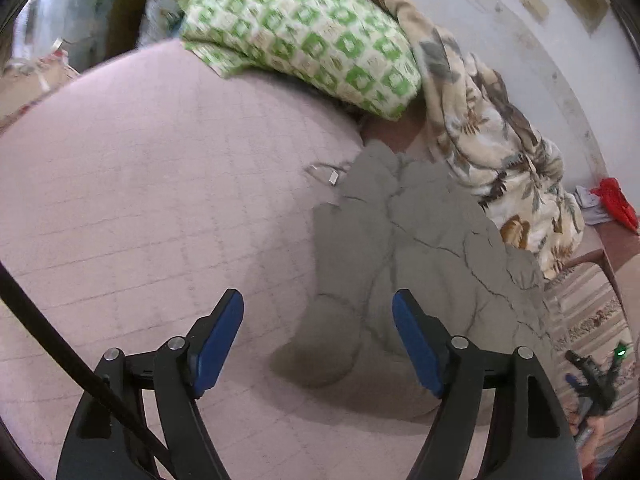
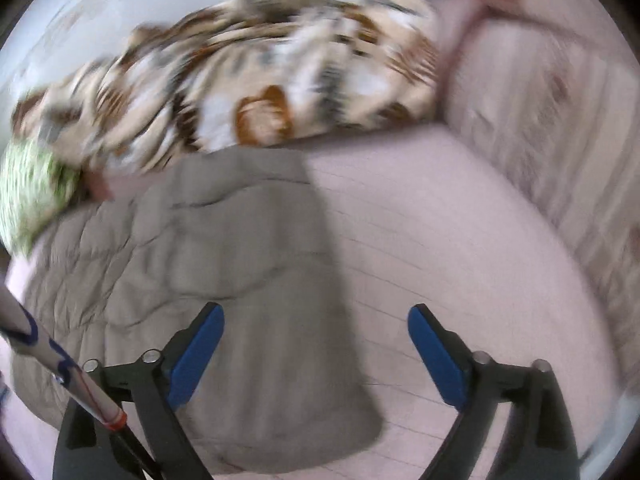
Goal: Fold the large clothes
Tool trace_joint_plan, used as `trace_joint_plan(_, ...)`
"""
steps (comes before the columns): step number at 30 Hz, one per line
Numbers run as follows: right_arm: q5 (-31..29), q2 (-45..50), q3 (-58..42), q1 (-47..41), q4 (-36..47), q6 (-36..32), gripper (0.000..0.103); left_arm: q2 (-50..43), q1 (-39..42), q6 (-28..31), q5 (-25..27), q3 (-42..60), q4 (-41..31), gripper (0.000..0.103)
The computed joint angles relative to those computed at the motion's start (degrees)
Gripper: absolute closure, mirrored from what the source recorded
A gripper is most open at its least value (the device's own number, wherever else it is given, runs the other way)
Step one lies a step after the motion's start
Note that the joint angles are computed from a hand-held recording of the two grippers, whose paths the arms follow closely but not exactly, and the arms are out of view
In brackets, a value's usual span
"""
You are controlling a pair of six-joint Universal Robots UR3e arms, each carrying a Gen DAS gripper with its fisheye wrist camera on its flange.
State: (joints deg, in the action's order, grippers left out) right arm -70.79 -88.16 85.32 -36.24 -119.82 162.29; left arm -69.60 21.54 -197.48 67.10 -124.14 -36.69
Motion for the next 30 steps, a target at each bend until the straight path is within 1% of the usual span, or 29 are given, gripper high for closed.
trace_joint_plan(1, 2.19, 1.92, -1.7, -3.9, 2.76, 0.68, 0.003, -1.39, 0.33, 0.2, -1.79, 0.98, -0.27, 0.027)
trace_joint_plan(2, 4.73, 1.54, -1.33, -5.4, 3.72, -1.38, 0.002, -4.65, 0.4, 0.69, -4.37, 3.46, -0.52, 0.027)
trace_joint_plan(3, 6.43, 3.55, -2.74, -7.44, 5.6, -1.84, 0.002, -8.44, -0.15, 1.22, -5.91, 6.66, -0.86, 0.027)
trace_joint_plan(5, 9.0, 8.28, -6.45, -9.67, 9.51, -2.89, 0.002, -15.4, -1.32, 2.53, -7.58, 12.8, -1.93, 0.026)
trace_joint_plan(6, 11.7, 12.14, -7.21, -11.3, 9.55, -2.56, 0.002, -18.39, -1.85, 3.1, -7.94, 15.58, -3.07, 0.024)
trace_joint_plan(7, 11.3, 13.6, -10.34, -11.06, 12.98, -3.36, 0.002, -23.2, -2.47, 3.81, -8.98, 19.86, -4.68, 0.022)
trace_joint_plan(9, 16.26, 17.86, -12.3, -12.46, 15.91, -3.66, 0.002, -29.39, -3.21, 5.32, -10.22, 25.47, -7.47, 0.02)
trace_joint_plan(11, 19.46, 21.18, -13.72, -12.69, 18.37, -3.85, 0.001, -33.66, -4.14, 7.18, -9.4, 28.91, -8.66, 0.016)
trace_joint_plan(13, 21.76, 25.54, -15.35, -11.45, 19.58, -4.23, 0.0, -37.06, -3.94, 9.24, -11.07, 30.16, -9.62, 0.014)
trace_joint_plan(14, 21.72, 25.79, -15.91, -11.43, 20.2, -4.43, 0.0, -38.01, -2.81, 9.04, -13.35, 28.74, -8.51, 0.009)
trace_joint_plan(16, 24.5, 28.12, -17.01, -11.67, 22.0, -6.25, 0.0, -38.37, 0.45, 9.58, -19.45, 24.44, -6.82, 0.008)
trace_joint_plan(17, 24.5, 28.12, -17.01, -11.67, 22.0, -6.25, 0.0, -37.94, 1.95, 10.6, -22.07, 22.3, -6.45, 0.008)
trace_joint_plan(18, 25.36, 28.82, -18.36, -11.77, 24.24, -7.98, 0.0, -37.2, 3.28, 12.11, -24.25, 20.44, -6.75, 0.008)
trace_joint_plan(19, 27.19, 30.38, -21.22, -12.16, 29.45, -11.03, 0.0, -36.44, 4.06, 13.02, -25.25, 19.28, -7.24, 0.008)
trace_joint_plan(20, 27.14, 30.57, -21.68, -12.15, 29.96, -11.19, 0.0, -34.92, 5.11, 14.0, -26.05, 17.76, -8.29, 0.008)
trace_joint_plan(23, 31.35, 31.85, -23.45, -14.38, 37.77, -15.21, 0.0, -30.87, 6.82, 14.58, -25.76, 14.7, -8.24, 0.008)
trace_joint_plan(24, 35.66, 31.67, -21.87, -16.84, 42.32, -17.76, 0.0, -29.15, 8.0, 14.63, -26.84, 13.24, -7.87, 0.008)
trace_joint_plan(25, 35.78, 31.65, -21.79, -16.9, 42.39, -17.92, 0.0, -28.08, 9.12, 15.4, -28.09, 12.59, -8.6, 0.008)
trace_joint_plan(26, 37.75, 31.67, -21.57, -17.78, 45.12, -19.63, 0.0, -27.0, 10.31, 16.56, -29.97, 11.96, -9.42, 0.008)
trace_joint_plan(27, 39.45, 31.28, -20.91, -18.54, 47.24, -21.19, 0.0, -26.38, 10.84, 17.41, -30.68, 12.05, -10.08, 0.008)
trace_joint_plan(28, 40.23, 30.83, -20.67, -18.57, 48.03, -22.03, 0.0, -26.75, 10.67, 17.36, -30.56, 12.91, -10.08, 0.008)
trace_joint_plan(30, 39.4, 30.31, -21.71, -17.34, 48.51, -23.27, 0.0, -28.02, 9.42, 18.74, -29.86, 15.16, -11.48, 0.008)
